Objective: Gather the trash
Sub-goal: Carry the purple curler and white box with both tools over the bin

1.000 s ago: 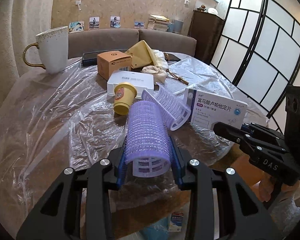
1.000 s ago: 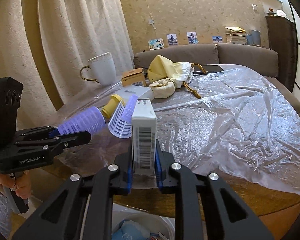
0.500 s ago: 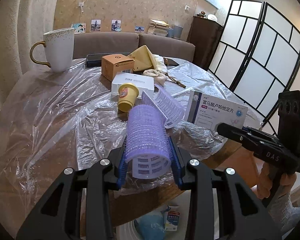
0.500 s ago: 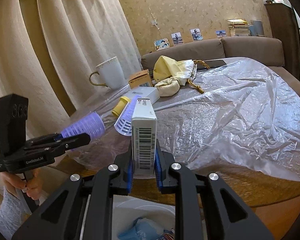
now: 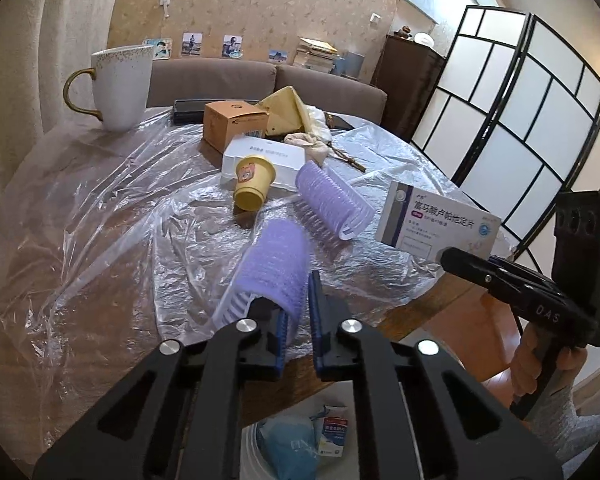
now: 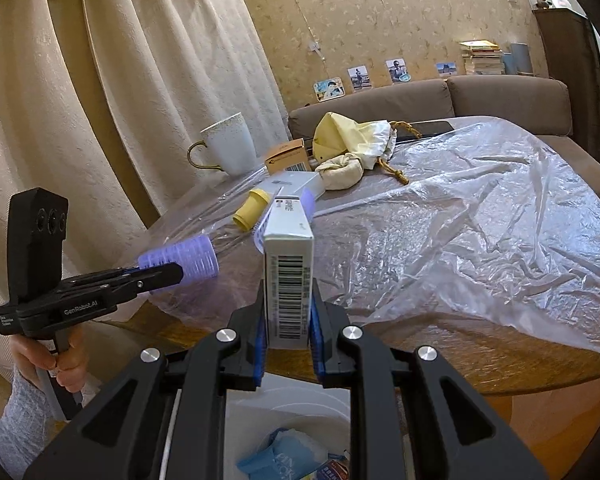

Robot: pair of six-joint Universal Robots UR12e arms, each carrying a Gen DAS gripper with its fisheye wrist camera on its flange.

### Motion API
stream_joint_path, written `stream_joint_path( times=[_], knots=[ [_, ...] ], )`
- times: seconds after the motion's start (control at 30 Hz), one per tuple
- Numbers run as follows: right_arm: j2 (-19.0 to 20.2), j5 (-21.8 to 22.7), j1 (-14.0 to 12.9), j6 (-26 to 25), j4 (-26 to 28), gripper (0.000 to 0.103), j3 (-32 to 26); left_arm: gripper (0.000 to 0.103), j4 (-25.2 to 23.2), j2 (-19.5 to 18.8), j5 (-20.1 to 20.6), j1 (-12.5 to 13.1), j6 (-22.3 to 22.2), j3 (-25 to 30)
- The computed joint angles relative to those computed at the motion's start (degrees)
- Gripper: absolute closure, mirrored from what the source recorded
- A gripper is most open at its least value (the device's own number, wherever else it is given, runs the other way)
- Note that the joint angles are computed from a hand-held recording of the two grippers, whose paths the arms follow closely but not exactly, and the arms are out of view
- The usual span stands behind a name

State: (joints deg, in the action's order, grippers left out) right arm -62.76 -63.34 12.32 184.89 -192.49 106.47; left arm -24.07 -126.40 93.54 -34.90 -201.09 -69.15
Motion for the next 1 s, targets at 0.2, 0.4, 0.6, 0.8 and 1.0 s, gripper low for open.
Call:
stream_joint_path(
  times=[0.2,0.4,0.6,0.8,1.0],
  knots=[
    [0.0,0.9,0.0,-0.2,-0.5,0.084,0.3,0.095,1.8,0.5,-0.5,0.0,-0.4,-1.1],
    [-0.7,2.2,-0.2,-1.2,-1.2,0.084,1.1,0.095,4.4,1.5,-1.2,0.0,-1.1,-2.8],
    [-2.3,4.0,-0.5,-2.8,-1.0,0.084,3.0,0.095,5.9,3.2,-1.6,-0.7,-0.6,-5.1],
    [-4.5,5.1,-0.6,-6.8,1.2,0.084,6.0,0.095,6.3,4.8,-2.0,-1.9,0.8,-7.4],
    [-6.5,2.5,0.0,-11.7,6.0,0.084,8.8,0.095,2.9,5.5,-2.4,-3.0,1.5,-8.4]
  ],
)
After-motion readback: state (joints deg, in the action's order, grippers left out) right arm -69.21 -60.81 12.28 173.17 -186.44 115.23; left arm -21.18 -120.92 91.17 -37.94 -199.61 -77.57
